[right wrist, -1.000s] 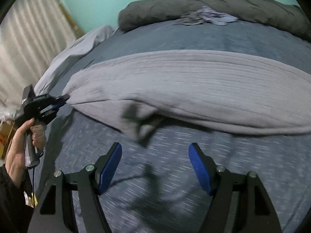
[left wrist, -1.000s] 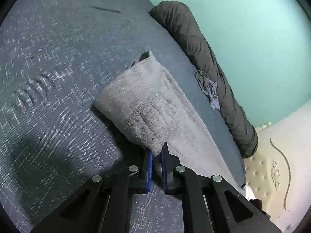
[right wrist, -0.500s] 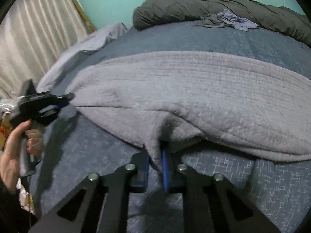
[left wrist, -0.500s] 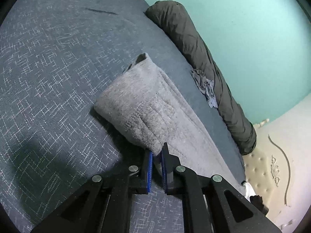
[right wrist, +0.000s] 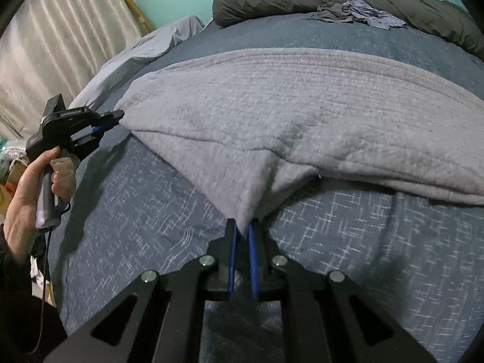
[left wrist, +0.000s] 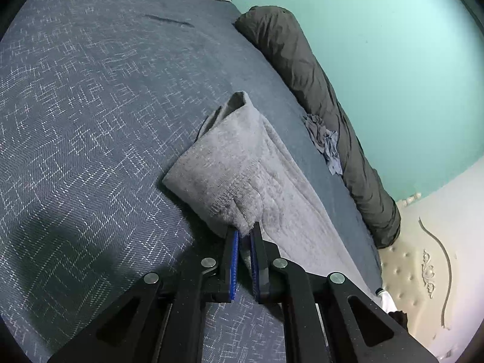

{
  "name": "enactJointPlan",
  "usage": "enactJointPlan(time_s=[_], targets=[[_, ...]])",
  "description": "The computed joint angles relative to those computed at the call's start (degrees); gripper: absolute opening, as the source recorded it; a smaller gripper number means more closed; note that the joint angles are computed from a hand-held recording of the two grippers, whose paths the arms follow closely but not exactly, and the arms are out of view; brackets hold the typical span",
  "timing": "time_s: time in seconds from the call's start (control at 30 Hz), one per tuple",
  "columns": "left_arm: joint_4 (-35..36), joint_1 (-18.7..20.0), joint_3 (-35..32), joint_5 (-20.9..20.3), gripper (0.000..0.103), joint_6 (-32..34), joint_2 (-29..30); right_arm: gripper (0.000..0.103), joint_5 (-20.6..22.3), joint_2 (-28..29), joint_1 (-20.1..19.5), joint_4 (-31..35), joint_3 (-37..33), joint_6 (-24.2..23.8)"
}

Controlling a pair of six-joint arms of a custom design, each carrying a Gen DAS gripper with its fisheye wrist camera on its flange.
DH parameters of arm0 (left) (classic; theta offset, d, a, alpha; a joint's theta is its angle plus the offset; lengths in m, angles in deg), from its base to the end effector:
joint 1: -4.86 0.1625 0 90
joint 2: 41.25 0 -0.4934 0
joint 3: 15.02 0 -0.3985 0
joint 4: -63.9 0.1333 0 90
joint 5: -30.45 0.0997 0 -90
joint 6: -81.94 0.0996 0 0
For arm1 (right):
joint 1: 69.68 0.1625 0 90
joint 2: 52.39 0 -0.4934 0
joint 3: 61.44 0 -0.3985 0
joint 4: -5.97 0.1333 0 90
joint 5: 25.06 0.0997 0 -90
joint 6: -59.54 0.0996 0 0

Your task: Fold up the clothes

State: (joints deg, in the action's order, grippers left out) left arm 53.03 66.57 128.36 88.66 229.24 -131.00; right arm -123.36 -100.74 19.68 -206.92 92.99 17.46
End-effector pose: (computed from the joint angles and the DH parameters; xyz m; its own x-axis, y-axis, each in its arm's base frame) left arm 0.0532 -0.2932 0.2043 -0.9579 -0.2706 0.0957 -0.2326 0.5367 -0.8111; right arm 0.1151 -0.3428 0.0828 -0.7412 -0.6023 0.2964 -0.6549 0.7458 -0.1220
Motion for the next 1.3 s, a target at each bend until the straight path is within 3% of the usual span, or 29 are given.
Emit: enactJointPlan(time_s=[0.13,0.3,0.5,0.57,0.67,0.83,0.97,1.07,1.13,1.2,1.3], targets=[[0.4,-0.4,0.5,-0.5,0.008,0.2,-0.9,0.007,2.4,-6.0,0.4,3.0,0.7,0.9],[0.6,-1.4,0.7,-1.7,0.008,-0.4,-1.1,0.013,4.5,-7.6,3.0,4.6,-3.2,6.2],[0.3,-0.5,-0.6,-1.3,0.008,0.7,0.8,0.015,-1.2,-0.6,6.6,7.3,-9.6,9.4],[-0.3,0.5,-1.7,-0.5,0.008,1.6,2.3,0.015,-5.4,3.2,7.0,5.4,-10.1,9.2],[0.1,0.2,-2.0,-1.1,0.008,1.9,2.9,0.01,-5.7,6.6,5.3,-1.0,-8.9,6.9],[0.1,-0.6,-2.5,-2.4,0.008,1.3,3.7,0.005,-9.6,8.6,7.3,-6.5,-8.4,5.0],[0.4,-1.6,-2.4,-3.9,0.01,-0.7,3.8,0.005,-9.0,6.5,6.5,-6.8,-7.3,7.0],[2.5,-5.1,-2.3,-9.1,0.014,-2.7,4.3,0.005,-7.9,3.7,5.1,-6.8,-6.2,7.0],[4.3,-8.6,-2.0,-14.1,0.021,-4.8,4.4,0.006,-6.1,0.1,3.3,-4.6,-5.7,7.2],[6.2,-12.3,-1.5,-19.1,0.035,-6.9,4.1,0.011,-6.9,-2.0,2.5,-3.9,-6.1,7.8],[9.9,-17.7,-0.9,-26.3,0.036,-11.1,4.3,0.011,-7.2,-5.7,0.1,-2.2,-6.5,8.7]])
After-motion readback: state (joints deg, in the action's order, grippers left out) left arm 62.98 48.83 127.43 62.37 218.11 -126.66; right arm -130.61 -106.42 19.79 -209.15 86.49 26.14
